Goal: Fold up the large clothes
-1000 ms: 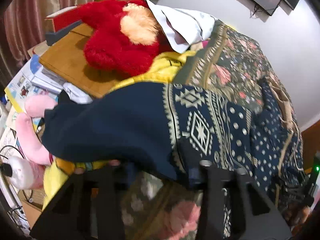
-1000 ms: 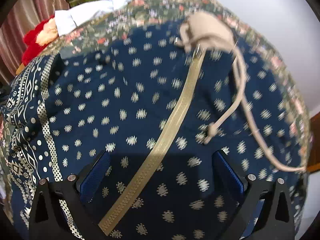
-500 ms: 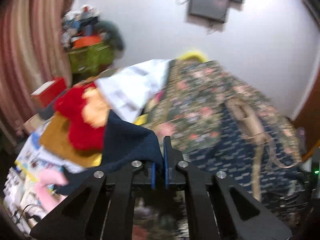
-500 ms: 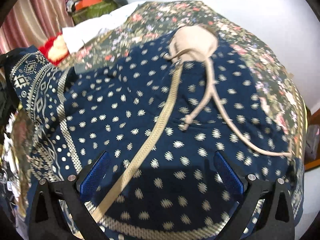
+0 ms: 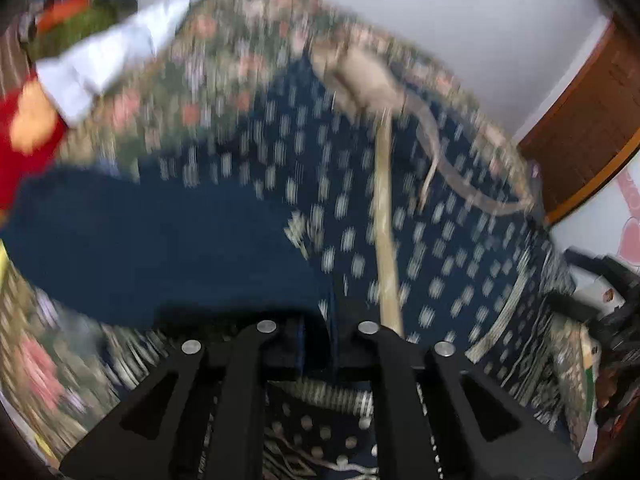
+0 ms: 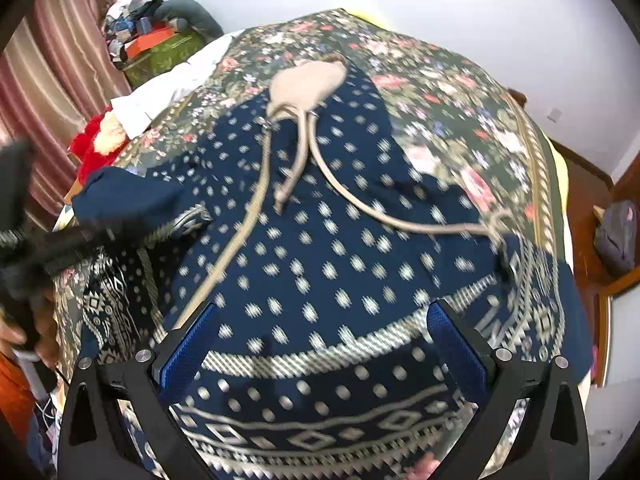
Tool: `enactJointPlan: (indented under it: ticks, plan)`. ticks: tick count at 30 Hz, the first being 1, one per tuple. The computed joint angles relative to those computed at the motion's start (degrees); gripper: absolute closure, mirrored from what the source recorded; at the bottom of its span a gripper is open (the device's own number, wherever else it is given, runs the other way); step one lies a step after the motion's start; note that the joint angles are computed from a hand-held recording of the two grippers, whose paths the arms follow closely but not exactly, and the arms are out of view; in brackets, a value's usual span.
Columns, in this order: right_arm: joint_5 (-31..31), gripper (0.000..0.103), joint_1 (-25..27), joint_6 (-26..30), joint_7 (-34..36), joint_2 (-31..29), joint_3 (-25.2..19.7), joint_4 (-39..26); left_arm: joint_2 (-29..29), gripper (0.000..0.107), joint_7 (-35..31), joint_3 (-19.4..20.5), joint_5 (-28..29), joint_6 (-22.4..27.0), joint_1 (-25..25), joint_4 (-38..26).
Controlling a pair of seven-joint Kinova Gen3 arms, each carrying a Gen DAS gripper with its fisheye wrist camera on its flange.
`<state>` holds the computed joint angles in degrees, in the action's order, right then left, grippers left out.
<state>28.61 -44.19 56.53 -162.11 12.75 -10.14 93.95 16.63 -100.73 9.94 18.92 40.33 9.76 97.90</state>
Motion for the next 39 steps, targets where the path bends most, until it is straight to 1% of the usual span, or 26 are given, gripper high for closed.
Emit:
enactJointPlan:
  ticks: [1, 2, 3, 6, 8, 10, 12, 13, 15, 17, 20, 22, 24, 25, 27, 28, 30, 32, 33, 34, 35, 36, 37, 39]
  plan:
    - [-0.3, 0.000, 0.1, -0.3, -0.4, -0.4, 0.0, 0.8, 0.9, 0.084, 1.3, 0.3, -1.6, 1.5, 0.0, 0.1]
    - [-0.7, 0.000, 0.4, -0.9, -0.8, -0.9, 0.0, 1.7, 1.7, 0.068, 1.7, 0.5, -2.3, 3.8, -0.2, -0.6]
    - [-1.2, 0.000, 0.7, -1.5, -0.9, -1.1, -0.1, 2.4, 2.1, 0.058, 1.1, 1.0, -2.0, 5.3, -1.1, -0.5]
    - [-2.4, 0.000, 1.7, -3.4, -1.8, -1.6, -0.2, 3.8, 0.1, 0.056, -1.9, -0.5, 0.6, 6.3, -2.4, 2.2]
    - [-3.1, 0.000, 2.3, -5.1, -2.1, -1.6, -0.2, 4.3, -2.3, 0.055, -4.7, -1.2, 3.2, 6.7, -5.2, 3.9]
    - [-3.5, 0.000, 2.7, -6.2, -2.2, -1.3, -0.1, 4.2, -5.3, 0.048, -8.2, -2.4, 7.0, 6.2, -8.7, 6.0]
    - [-3.7, 0.000, 2.8, -6.6, -1.8, -0.6, 0.0, 3.6, -7.4, 0.041, -10.3, -4.5, 10.4, 5.1, -11.7, 7.2]
    - [-3.9, 0.000, 2.8, -6.7, -1.3, 0.0, 0.1, 2.9, -7.7, 0.040, -10.6, -5.3, 11.2, 4.5, -12.4, 7.4]
    - [-4.0, 0.000, 2.5, -6.5, -0.7, 1.0, 0.3, 1.9, -7.1, 0.040, -8.7, -7.5, 11.4, 3.9, -14.4, 6.4]
    - [-4.8, 0.000, 2.5, -6.3, 0.7, 2.3, 0.5, 0.4, -5.5, 0.040, -5.7, -8.5, 10.5, 3.9, -15.4, 4.9]
    - [-6.3, 0.000, 2.4, -5.4, 3.5, 4.6, 1.0, -2.3, -2.7, 0.040, -2.8, -8.9, 9.8, 2.4, -17.0, 3.5]
    - [-6.9, 0.000, 1.8, -4.2, 5.1, 6.3, 1.5, -4.4, -1.1, 0.040, -0.3, -8.3, 8.3, 0.0, -17.4, 2.8]
    - [-7.2, 0.000, 1.2, -3.1, 6.7, 7.8, 1.9, -6.4, -0.4, 0.051, 2.2, -5.3, 5.9, -2.9, -19.1, 2.9]
    - [-7.3, 0.000, 1.0, -2.9, 7.3, 8.2, 2.2, -6.8, 0.4, 0.054, 3.9, -5.0, 4.0, -3.9, -18.7, 2.2]
    - [-7.4, 0.000, 0.4, -2.6, 8.0, 8.7, 2.7, -7.5, 1.7, 0.080, 8.0, -6.8, -0.6, -5.0, -15.5, 0.5]
    - [-7.2, 0.000, 0.0, -2.7, 8.0, 8.8, 3.0, -7.6, 2.3, 0.083, 9.5, -9.0, -3.0, -4.9, -12.8, -0.5]
    - [-7.2, 0.000, -0.3, -2.9, 7.9, 8.5, 3.4, -7.4, 2.9, 0.096, 12.4, -11.7, -7.6, -4.5, -8.7, -2.1]
    - [-7.0, 0.000, -0.6, -3.4, 7.3, 7.7, 3.7, -6.6, 2.7, 0.097, 14.2, -14.1, -12.3, -4.4, -3.7, -2.9]
    - [-6.8, 0.000, -0.7, -3.5, 6.9, 7.3, 3.8, -6.2, 1.7, 0.097, 15.0, -14.0, -14.6, -5.4, -2.1, -2.4]
    - [-6.4, 0.000, -0.8, -3.6, 6.2, 6.7, 3.9, -5.6, 0.7, 0.097, 15.7, -13.0, -16.6, -6.4, -1.5, -1.9]
    - [-5.9, 0.000, -1.0, -3.5, 5.4, 6.0, 4.0, -4.9, -0.5, 0.097, 15.9, -11.0, -17.9, -7.2, -2.0, -1.3]
    - [-5.4, 0.000, -1.1, -3.3, 4.8, 5.4, 4.0, -4.4, -2.2, 0.097, 15.1, -8.3, -18.2, -8.2, -2.7, -0.7]
    - [-4.6, 0.000, -1.3, -3.2, 3.6, 4.4, 4.1, -3.4, -3.2, 0.097, 14.6, -6.7, -18.3, -8.7, -3.2, -0.4]
    - [-3.4, 0.000, -1.2, -3.5, 1.7, 2.5, 3.8, -1.6, -5.6, 0.097, 12.3, -4.3, -17.2, -9.3, -2.2, -0.6]
